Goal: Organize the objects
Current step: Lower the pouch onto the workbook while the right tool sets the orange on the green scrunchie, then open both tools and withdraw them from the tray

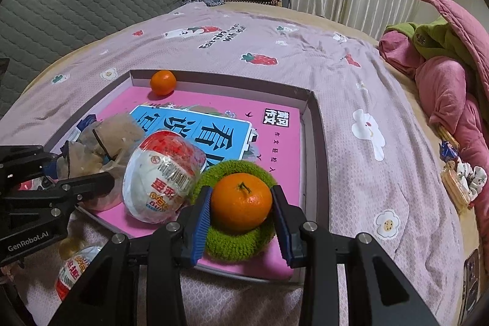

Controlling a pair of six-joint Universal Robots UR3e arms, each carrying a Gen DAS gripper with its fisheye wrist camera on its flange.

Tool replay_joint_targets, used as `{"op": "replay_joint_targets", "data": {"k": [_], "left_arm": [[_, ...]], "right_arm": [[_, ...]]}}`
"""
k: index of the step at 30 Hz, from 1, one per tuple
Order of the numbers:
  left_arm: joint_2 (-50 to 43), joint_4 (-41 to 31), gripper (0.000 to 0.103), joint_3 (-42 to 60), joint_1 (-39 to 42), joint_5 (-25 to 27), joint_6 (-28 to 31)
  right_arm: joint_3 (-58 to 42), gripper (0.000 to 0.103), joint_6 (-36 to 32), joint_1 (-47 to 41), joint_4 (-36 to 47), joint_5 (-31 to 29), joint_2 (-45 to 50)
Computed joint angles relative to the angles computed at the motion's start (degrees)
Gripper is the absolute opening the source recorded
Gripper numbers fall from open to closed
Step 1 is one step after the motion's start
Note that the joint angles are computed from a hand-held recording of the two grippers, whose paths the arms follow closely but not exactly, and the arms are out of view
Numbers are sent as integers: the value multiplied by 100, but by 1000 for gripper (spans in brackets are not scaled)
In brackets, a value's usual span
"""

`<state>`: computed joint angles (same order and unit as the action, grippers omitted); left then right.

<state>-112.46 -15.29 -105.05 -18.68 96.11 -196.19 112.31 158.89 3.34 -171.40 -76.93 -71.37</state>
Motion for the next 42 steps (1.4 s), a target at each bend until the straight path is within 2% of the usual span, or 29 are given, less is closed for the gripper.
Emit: {"op": "replay_joint_targets", "data": {"k": [7, 12, 21, 31, 33, 42], "left_arm": [[216, 50, 38, -240, 105, -140, 86], [326, 48, 47, -343, 113, -80, 123], [550, 73, 63, -574, 199, -73, 171], [493, 130, 70, -444, -88, 432, 383], [519, 198, 74, -463, -126, 472, 432], [936, 632, 75, -898, 166, 18, 293]], "right_arm": [[35, 40, -40, -4, -46, -14, -42], [168, 46, -106, 27, -248, -96, -130], [300, 47, -225, 40, -426, -124, -244], [419, 47, -291, 15, -556, -62, -362], [440, 47, -306, 3, -563, -43, -385], [484, 47, -305, 0, -601, -27, -428]]}}
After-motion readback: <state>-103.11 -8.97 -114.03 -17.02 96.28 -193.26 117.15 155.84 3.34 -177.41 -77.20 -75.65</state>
